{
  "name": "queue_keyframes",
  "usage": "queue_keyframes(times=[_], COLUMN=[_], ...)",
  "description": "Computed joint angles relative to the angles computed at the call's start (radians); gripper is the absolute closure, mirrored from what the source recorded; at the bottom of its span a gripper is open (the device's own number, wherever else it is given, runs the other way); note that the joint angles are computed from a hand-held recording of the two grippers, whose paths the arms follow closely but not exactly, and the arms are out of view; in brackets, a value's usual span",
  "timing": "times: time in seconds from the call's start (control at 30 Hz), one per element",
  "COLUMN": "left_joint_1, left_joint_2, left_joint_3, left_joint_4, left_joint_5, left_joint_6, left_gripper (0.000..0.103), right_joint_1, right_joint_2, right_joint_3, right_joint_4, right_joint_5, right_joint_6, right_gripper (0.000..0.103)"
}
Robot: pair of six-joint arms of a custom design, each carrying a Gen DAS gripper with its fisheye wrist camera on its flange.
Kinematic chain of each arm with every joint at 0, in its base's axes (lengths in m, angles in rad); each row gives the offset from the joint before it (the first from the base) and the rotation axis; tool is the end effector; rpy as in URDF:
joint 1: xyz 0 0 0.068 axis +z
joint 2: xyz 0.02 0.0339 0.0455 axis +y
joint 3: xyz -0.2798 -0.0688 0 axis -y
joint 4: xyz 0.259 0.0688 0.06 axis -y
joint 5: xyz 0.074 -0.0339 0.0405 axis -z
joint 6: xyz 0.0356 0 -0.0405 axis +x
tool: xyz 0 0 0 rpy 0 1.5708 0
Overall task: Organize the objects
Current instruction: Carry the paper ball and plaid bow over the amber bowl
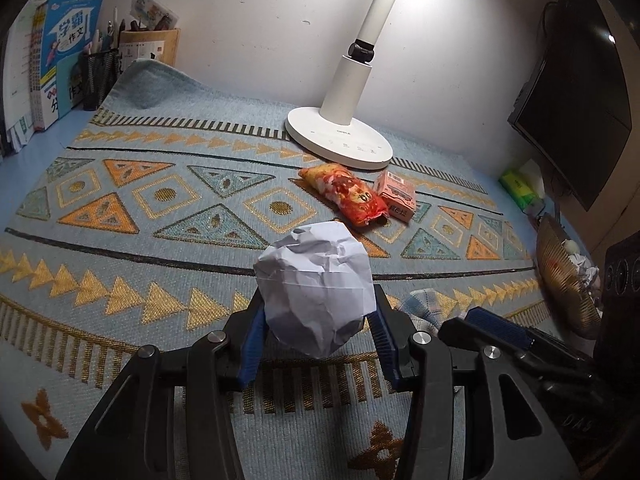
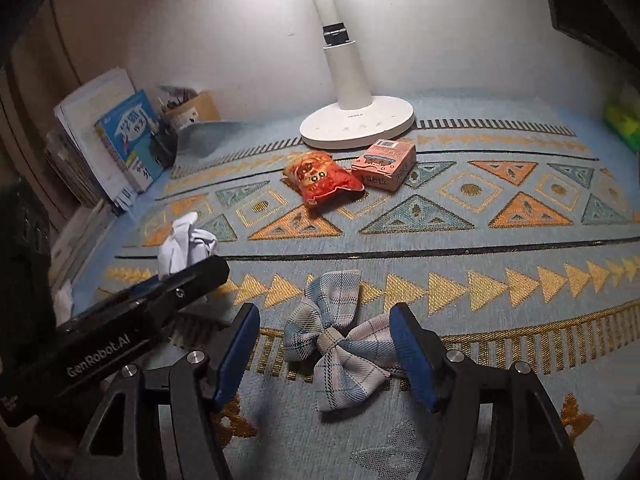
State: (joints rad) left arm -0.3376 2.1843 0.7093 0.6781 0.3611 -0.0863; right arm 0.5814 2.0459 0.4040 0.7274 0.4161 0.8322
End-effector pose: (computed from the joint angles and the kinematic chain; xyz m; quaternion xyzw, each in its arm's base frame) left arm 0.3172 -0.1247 0.0135 0.1814 0.8953 -0.2407 0.3279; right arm 0.2206 0.1277 0.0153 0.1819 0.9106 0.0561 0.3668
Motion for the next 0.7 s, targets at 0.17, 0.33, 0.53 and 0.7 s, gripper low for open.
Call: queue_keyframes(times=[0.17,0.33,0.53,0.7], left_joint_1=[0.023,0.041,0.025,-0.041], left_joint_2=[0.007,0.018,0.009,-0.042], left_joint_3=[0.007,0.024,0.006,-0.052], left_joint_4=[-0.001,-0.023,0.000,0.034], left_joint_5=[0.039,0.082,0.050,-0.047], left_joint_6=[-0.021,-0.034,-0.025,0.007], left_gripper=[0.058,0.058,0.058,0.059], right_joint_1=[0.015,0.048,0.071,0.115], right_joint_2=[0.006,0.024,-0.013,-0.230], right_joint_3=[0.016,0.131,0.043,-0.143], right_joint_4=[-0.040,-0.274,-0.142,-0.103], right_joint_5=[0.028,0.071,0.108,0.185], right_joint_6=[0.009,0.026,0.044,0.110], right_gripper=[0.037,0.049,0.076,0.076])
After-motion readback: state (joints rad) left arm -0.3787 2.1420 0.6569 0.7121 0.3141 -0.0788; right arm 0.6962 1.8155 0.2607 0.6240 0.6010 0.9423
